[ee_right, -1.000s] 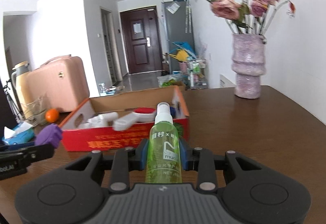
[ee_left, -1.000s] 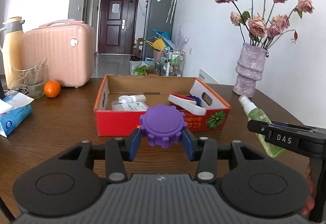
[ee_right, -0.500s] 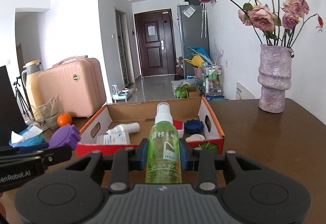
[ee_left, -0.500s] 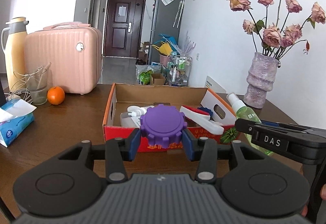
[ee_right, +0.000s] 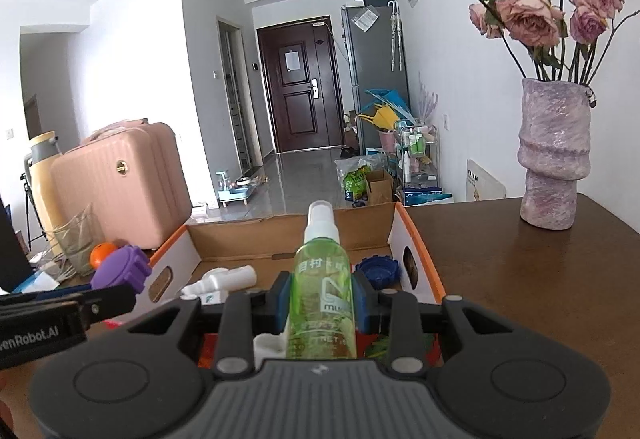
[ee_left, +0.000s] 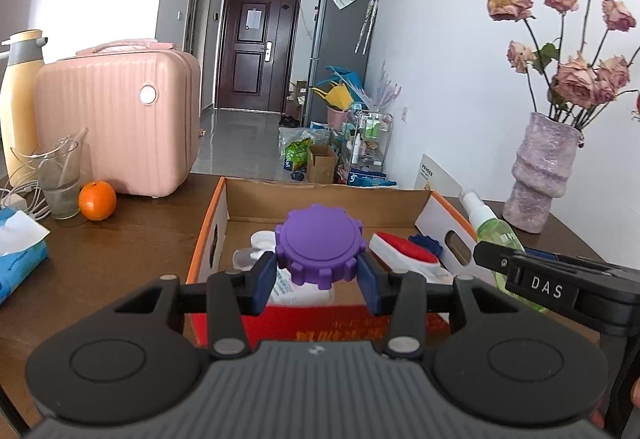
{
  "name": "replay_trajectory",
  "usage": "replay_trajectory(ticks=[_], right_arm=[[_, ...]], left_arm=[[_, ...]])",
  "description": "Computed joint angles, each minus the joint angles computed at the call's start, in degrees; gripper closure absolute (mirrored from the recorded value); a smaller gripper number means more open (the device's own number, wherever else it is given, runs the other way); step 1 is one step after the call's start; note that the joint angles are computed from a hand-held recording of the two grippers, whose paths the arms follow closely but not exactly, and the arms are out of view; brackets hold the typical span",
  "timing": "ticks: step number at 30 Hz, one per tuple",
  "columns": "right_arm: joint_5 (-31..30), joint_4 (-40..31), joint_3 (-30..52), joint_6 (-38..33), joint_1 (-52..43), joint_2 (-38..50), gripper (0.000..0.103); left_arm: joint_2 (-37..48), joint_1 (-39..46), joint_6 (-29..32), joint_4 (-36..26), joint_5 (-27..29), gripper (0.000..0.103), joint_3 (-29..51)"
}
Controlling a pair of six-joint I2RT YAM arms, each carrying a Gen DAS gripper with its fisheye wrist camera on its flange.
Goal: Organize rigid objects
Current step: 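Lower and open both grippers to drop the bottle and cap into the box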
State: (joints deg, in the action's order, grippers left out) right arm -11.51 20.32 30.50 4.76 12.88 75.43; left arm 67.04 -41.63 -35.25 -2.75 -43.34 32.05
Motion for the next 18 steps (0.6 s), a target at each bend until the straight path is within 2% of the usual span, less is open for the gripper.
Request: replay_trajectory(ticks=[8,18], right_arm=[[-0.9,5.0,6.7,0.0,-0.6,12.1,0.072],[-2.4,4.6,16.6,-0.2,-1.7,24.2,0.072]], left_arm=[[9.2,7.8,4.5,8.2,6.2,0.059,3.0],[21.2,15.3,8.2,13.5,12.6,0.059,8.9]])
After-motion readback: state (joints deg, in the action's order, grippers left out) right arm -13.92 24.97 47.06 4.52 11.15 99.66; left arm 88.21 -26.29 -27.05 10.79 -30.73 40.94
